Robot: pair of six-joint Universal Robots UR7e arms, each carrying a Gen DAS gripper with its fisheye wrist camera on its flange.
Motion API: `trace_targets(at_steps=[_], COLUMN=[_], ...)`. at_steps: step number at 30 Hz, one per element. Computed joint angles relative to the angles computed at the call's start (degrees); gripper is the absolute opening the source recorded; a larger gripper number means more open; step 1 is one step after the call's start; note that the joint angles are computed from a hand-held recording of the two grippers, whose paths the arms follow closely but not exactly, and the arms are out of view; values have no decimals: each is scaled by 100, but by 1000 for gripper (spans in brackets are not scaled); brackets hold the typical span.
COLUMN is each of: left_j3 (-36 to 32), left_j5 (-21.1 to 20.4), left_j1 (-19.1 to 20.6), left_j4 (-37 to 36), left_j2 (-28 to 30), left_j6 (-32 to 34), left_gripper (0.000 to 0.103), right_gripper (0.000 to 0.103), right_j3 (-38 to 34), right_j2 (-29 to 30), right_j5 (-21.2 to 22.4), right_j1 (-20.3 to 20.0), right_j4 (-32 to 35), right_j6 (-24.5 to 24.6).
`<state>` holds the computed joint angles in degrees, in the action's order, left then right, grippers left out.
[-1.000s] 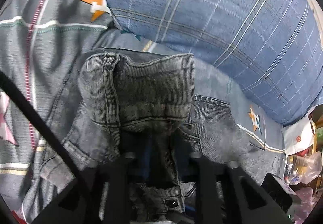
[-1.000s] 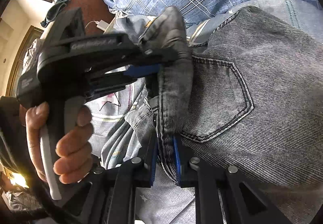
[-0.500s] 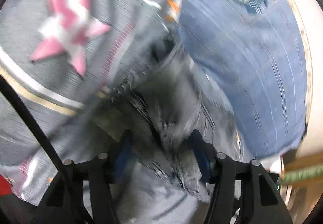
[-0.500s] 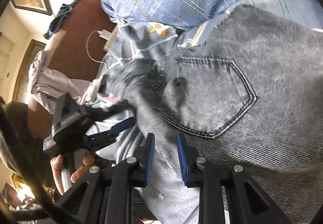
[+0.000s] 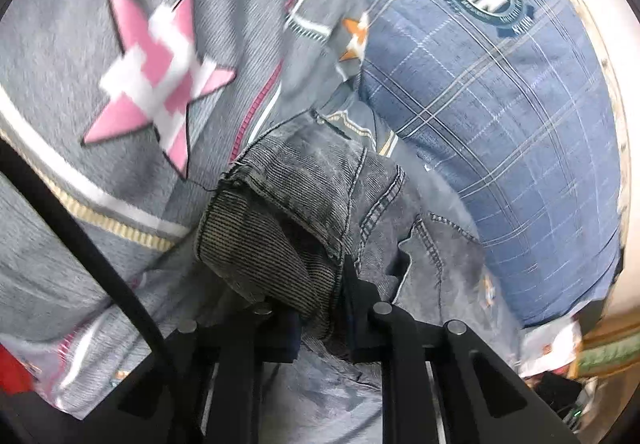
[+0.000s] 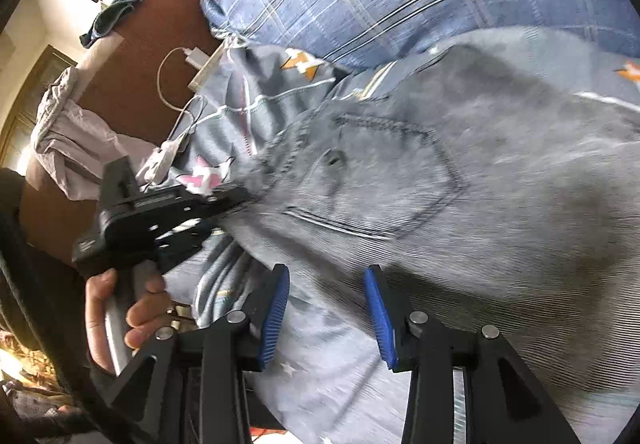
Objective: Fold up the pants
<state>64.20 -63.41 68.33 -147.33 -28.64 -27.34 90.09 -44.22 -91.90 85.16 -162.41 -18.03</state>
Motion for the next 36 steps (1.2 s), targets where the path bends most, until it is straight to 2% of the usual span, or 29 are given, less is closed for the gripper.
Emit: trace_targets(at_steps=[1,3,5,6,7,9,13,14,15,16,17,19,21,23,25,27,28,29,31,32,34,36], left_j3=[-38,-301,-492,-436,-410,-215,330,459,514,574,610,355,351,435,516,653,633,608,342,241,-4,-307], left_j5=[125,303,255,304,354,493,1508,1665,1788,1922,2063,2224,1992,1265,601,162,3,-324,-683,-817,-982,-1137], left_j1=[0,91,188,170,140,67,-240,-333,-406,-494,-612,-781,-947,-1037,-1133,-1327,-1392,-1473,-1552,-1607,-1712,-1759], left_j4=[144,755,1139,1015,995,685,-338,-710,-1034,-1472,-2026,-2702,-3278,-3268,-2995,-2625,-2419,-2073,-1538,-1320,-997,-502], left_j2=[29,183,316,302,273,155,-24,-41,-15,36,132,457,630,667,690,755,817,899,1142,1251,1502,1703], left_j6=[-25,-463,-692,-635,-619,-493,-167,103,367,705,1239,2299,3136,3602,3905,4148,4184,4226,4341,4423,4581,4604], left_gripper=[17,28,30,34,38,53,60,65,68,69,71,73,74,74,74,74,74,74,74,74,74,74], right_gripper=[44,44,44,45,45,44,45,51,65,74,86,87,88,88,88,87,87,87,87,87,87,87], right_j3=[8,49,16,-12,7,127,427,516,564,631,737,836,957,1084,1217,1281,1268,1282,1261,1237,1189,1189], right_j2=[-21,-51,21,81,94,-19,-422,-604,-717,-859,-1055,-1315,-1674,-1967,-2175,-2347,-2428,-2558,-2686,-2750,-2863,-2993], right_j5=[-279,-425,-670,-763,-677,-410,-132,-10,59,96,106,148,122,-25,47,-72,-22,222,333,255,96,133], right_j1=[13,-58,-151,-186,-251,-328,-262,-241,-225,-205,-189,-189,-267,-442,-690,-953,-1070,-1255,-1418,-1473,-1624,-1840], right_j4=[-91,-203,-215,-248,-266,-320,-494,-497,-518,-584,-745,-888,-876,-979,-1147,-1230,-1128,-987,-776,-631,-399,-211], right_j6=[43,19,110,158,206,279,336,367,388,413,411,294,77,68,203,633,824,1020,1236,1314,1457,1681])
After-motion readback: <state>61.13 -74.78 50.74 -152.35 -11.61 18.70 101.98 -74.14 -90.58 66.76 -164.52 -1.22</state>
